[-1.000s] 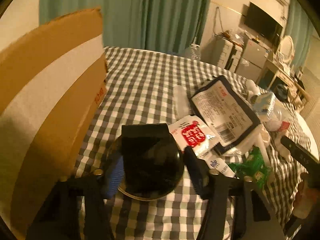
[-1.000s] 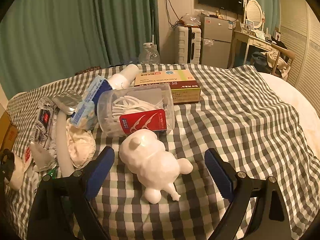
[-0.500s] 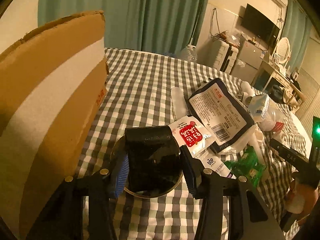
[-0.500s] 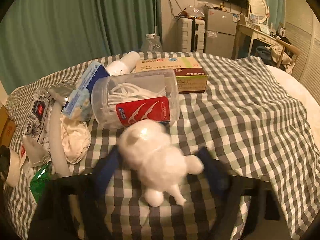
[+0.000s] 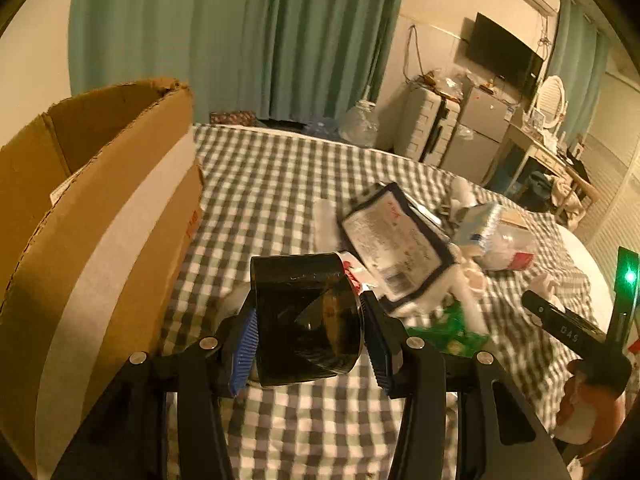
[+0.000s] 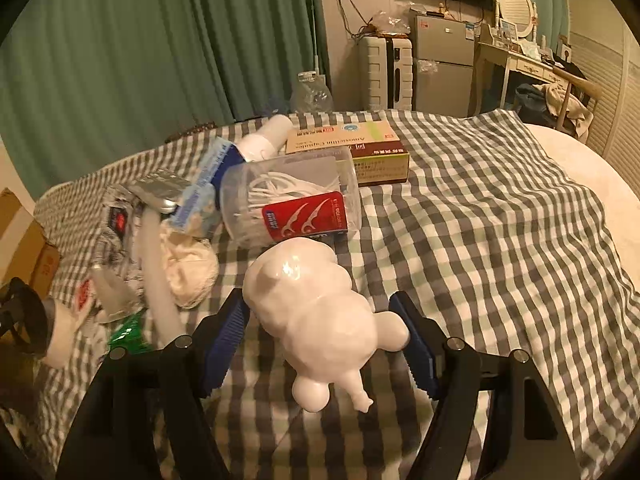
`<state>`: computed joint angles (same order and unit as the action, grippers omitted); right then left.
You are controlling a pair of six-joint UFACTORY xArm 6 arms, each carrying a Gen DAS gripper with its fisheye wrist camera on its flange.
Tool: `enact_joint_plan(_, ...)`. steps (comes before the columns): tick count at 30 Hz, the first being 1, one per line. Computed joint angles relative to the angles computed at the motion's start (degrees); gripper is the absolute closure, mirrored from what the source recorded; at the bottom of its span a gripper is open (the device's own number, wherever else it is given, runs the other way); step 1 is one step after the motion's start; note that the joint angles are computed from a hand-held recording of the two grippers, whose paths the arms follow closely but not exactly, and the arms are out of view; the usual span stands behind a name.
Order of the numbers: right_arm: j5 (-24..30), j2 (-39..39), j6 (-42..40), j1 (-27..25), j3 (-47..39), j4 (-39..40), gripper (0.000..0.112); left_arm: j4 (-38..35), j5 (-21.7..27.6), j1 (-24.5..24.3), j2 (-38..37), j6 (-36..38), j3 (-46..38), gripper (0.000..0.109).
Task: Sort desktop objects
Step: 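Carry the cup and plush toy over the cardboard box with both grippers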
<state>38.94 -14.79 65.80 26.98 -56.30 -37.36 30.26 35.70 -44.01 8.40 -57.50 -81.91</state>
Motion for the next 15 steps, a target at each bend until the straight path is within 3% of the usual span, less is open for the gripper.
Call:
enact_joint_plan(7,3.5,-4.5,1.9,3.0,1.0,0.1,0.040,-0.2,2.6,-1.3,-3.6,-0.7,0.9,0.059)
enact_joint_plan(15,12.4,-8.8,3.6,9.6,-0.7,-0.9,0.040,0.1,3.1,-3.1,-7.4,-0.6,1.5,0.059)
